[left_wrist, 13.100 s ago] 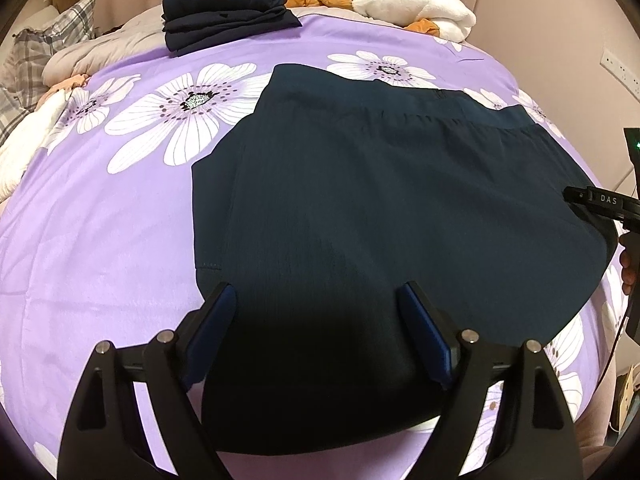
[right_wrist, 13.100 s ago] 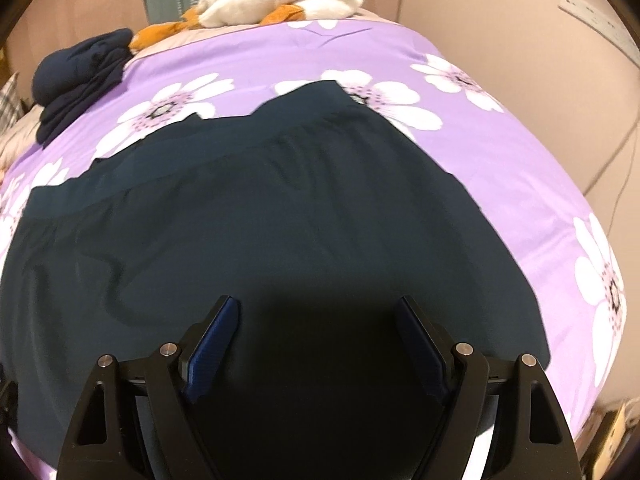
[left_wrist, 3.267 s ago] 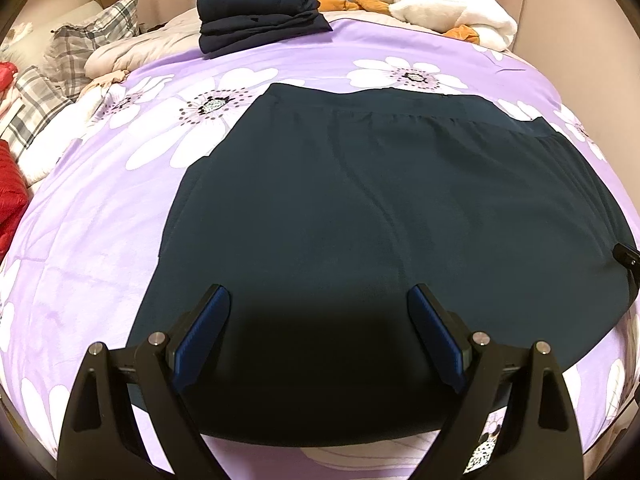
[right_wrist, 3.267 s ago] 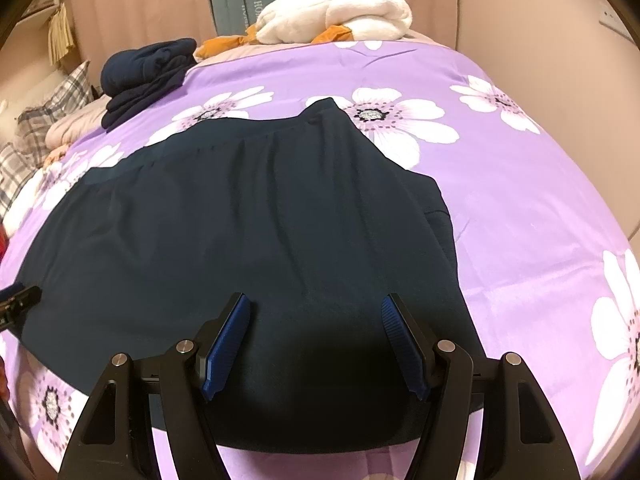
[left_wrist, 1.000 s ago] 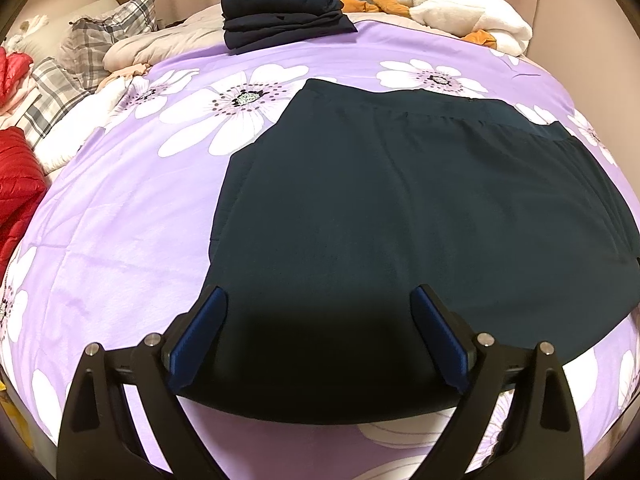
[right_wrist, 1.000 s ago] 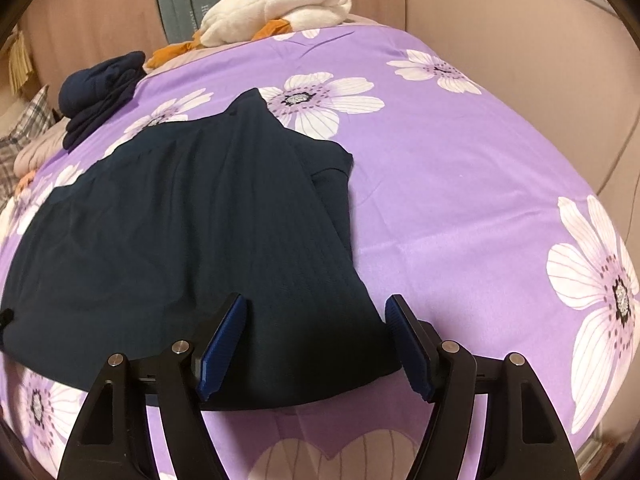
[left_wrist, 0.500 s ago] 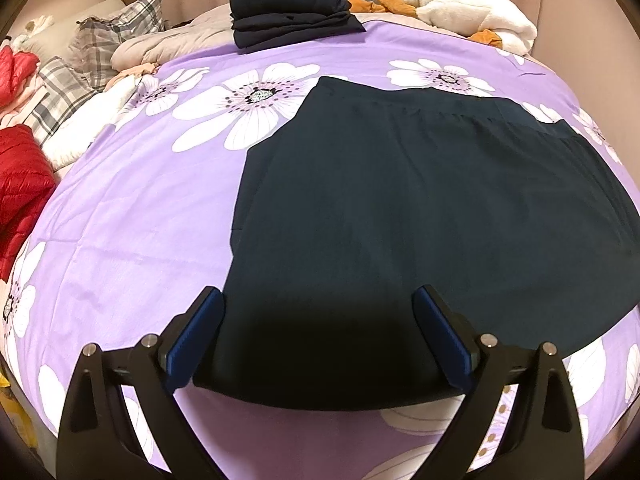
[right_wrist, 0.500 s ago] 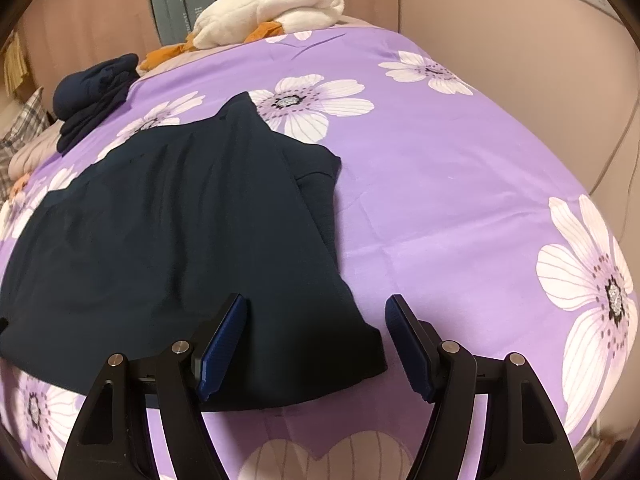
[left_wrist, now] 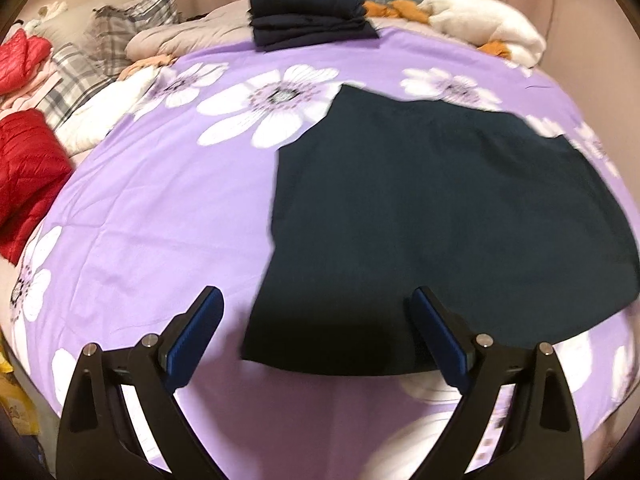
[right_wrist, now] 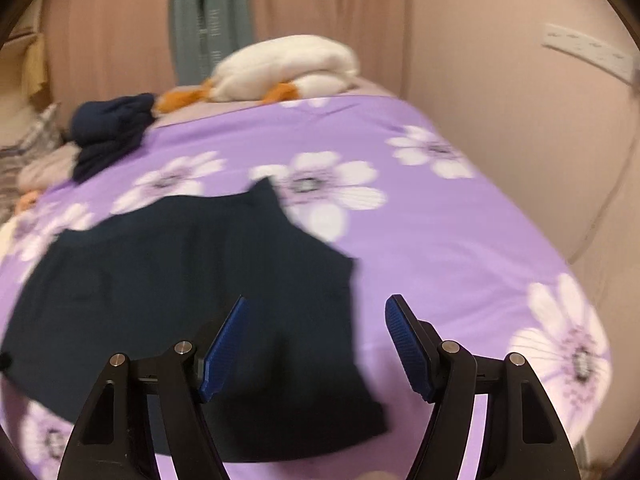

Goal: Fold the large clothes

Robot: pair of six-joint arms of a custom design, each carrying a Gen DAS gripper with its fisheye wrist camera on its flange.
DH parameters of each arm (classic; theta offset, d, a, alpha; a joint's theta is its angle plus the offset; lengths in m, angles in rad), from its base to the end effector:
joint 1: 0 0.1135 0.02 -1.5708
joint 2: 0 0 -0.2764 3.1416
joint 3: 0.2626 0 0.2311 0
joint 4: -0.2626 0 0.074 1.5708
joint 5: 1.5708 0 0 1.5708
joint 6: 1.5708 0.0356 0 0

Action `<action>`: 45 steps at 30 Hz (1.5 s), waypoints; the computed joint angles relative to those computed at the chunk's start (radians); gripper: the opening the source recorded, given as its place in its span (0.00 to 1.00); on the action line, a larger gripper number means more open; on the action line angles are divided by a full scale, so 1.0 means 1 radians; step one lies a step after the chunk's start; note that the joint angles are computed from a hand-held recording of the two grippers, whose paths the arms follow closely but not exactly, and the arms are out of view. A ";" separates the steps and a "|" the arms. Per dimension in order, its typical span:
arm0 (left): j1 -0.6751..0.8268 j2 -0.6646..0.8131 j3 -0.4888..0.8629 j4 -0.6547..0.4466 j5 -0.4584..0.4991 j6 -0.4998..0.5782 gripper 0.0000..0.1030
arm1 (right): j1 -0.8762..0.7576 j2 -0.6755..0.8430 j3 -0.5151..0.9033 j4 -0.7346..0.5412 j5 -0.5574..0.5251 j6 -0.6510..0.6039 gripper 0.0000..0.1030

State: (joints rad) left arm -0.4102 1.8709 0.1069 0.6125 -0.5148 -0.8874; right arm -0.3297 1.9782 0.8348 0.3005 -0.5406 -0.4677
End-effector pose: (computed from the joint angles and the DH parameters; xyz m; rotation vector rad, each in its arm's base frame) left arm 0.1542 -0.0479 0.0511 -0.7261 2.3936 0.2027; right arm 0.3334 -0.0947 0.1110 -0.3946 2.2427 0.2434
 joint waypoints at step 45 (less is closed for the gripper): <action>-0.196 0.216 0.318 -0.127 0.008 -0.022 0.95 | 0.279 0.034 -0.345 0.273 0.049 -0.157 0.68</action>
State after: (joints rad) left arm -0.6058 2.0873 0.4249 0.4854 -0.5067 -0.9097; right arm -0.0511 2.0124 0.4901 0.5733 -0.4920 -0.6251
